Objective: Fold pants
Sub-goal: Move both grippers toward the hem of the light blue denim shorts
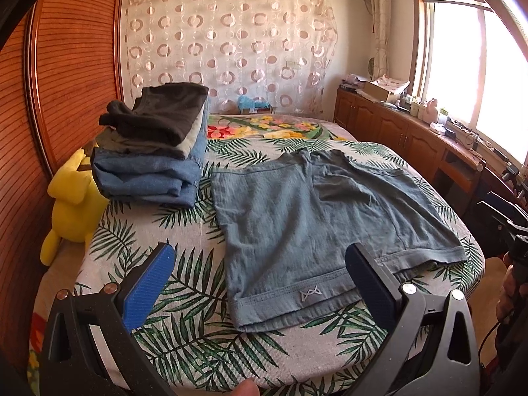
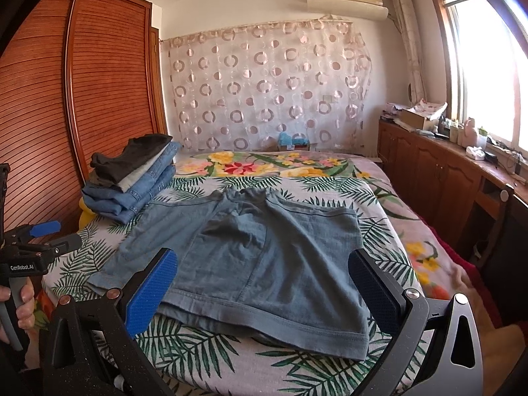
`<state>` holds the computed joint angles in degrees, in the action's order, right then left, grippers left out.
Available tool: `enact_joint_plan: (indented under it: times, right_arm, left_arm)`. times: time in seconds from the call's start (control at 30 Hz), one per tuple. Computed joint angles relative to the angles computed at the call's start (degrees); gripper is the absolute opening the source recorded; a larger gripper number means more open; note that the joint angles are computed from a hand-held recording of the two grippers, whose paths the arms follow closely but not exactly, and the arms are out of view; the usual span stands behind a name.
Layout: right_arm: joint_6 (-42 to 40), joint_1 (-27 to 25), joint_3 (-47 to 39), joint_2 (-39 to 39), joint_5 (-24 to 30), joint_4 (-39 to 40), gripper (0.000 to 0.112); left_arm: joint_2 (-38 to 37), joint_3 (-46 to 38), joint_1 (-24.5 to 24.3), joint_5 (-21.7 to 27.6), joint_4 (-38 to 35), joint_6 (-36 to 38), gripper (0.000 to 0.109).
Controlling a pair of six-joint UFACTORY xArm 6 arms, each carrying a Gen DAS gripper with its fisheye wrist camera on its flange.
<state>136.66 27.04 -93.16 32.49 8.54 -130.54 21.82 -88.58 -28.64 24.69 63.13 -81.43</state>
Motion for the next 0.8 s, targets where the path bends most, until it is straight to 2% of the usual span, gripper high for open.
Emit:
enact_joint_plan:
  times: [0.17,0.3,0.53,0.73,0.8]
  right_arm:
    - [-8.60,-1.87,-0.33,1.01,-2.32,7.67,0.103]
    - [-16.48,-3.03,0.97,0.83,-3.13,14.87,0.103]
    - [-36.27,-4.73,4.88,-0.23,-3.39,34.41,0.101]
    - [-46.47,-4.70,9.69,-3.10,-2.25,45.92,0.100]
    - [-48.42,-4.80,11.12,-4.03,-2.11,48.03,0.098]
  left_arm:
    - [0.27,1.15,0.72,-1.66,-8.28,4.98,0.103]
    - [0.62,2.00,1.73,-2.44,-7.75,5.39,0.103]
    - [0.79,4.39,2.40,-4.25,-11.56,8.35,0.103]
    - [0.61,6.18,2.74,-4.97,-14.16,10.84,0.101]
    - [0.71,6.58,3.01,-5.87,-14.68,11.04,0.096]
